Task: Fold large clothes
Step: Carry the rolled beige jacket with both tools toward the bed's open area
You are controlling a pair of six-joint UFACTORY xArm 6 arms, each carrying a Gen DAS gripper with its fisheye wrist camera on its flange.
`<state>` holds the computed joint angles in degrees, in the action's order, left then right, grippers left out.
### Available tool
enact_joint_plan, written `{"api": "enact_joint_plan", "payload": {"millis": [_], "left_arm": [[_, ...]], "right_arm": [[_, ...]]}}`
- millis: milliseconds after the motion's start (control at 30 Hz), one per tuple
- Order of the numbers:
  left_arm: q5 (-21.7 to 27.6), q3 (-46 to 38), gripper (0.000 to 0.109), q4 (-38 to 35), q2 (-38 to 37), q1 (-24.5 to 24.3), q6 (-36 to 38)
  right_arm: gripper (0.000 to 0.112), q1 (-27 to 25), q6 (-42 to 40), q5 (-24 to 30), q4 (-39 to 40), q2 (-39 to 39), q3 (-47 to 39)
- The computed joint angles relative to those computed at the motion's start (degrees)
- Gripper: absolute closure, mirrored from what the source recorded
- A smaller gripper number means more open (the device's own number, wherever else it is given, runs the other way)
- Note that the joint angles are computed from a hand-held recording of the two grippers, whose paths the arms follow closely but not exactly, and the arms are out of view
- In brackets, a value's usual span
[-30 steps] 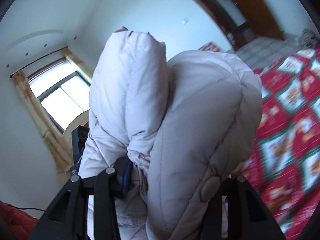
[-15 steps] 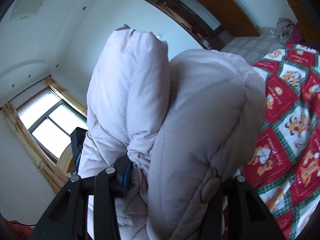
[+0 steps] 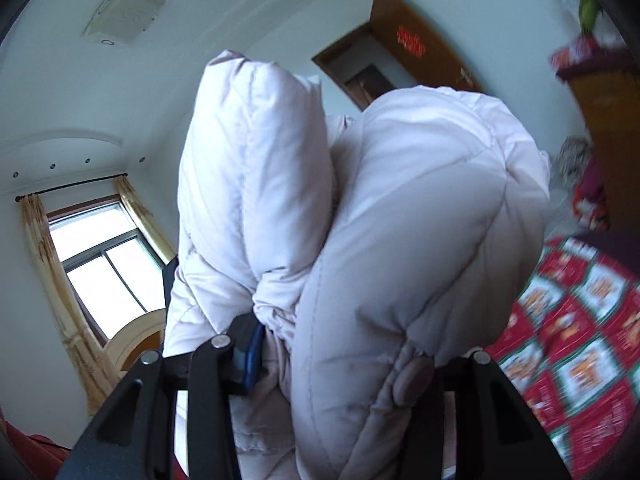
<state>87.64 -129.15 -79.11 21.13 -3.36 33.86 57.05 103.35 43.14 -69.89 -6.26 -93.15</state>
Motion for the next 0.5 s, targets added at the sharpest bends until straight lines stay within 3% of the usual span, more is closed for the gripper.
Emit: {"api": "enact_joint_plan", "payload": {"millis": [133,233,267,367,500], "left_arm": [[1.92,2.23,0.020,-3.56,-0.35,-1.86,-2.93],[2.96,6.82,0.020,-1.93,-0.75,-1.52,-4.25],[2.67,8.96,0.020,-0.25,-1.03,-1.05,-4.21],[-0.38,10.78,0.020,7.37,0.62,0.16,-4.11],[-6.56,9.51,0.020,23.10,3.72,0.64,-4.79]], "right_arm": [[0.065,4.91,-8.43,11.88,2.75,-1.05,-3.81],[0.065,3.54,-10.13,12.16,7.14,-0.72,-2.95],[0.065,1.85,-9.08,9.51,8.58,-1.30,-0.68],[0.065,-6.44,-3.78,-5.26,14.00,-1.02,7.68],[0.065,-15.07,-0.56,-22.50,21.13,7.39,11.09]]}}
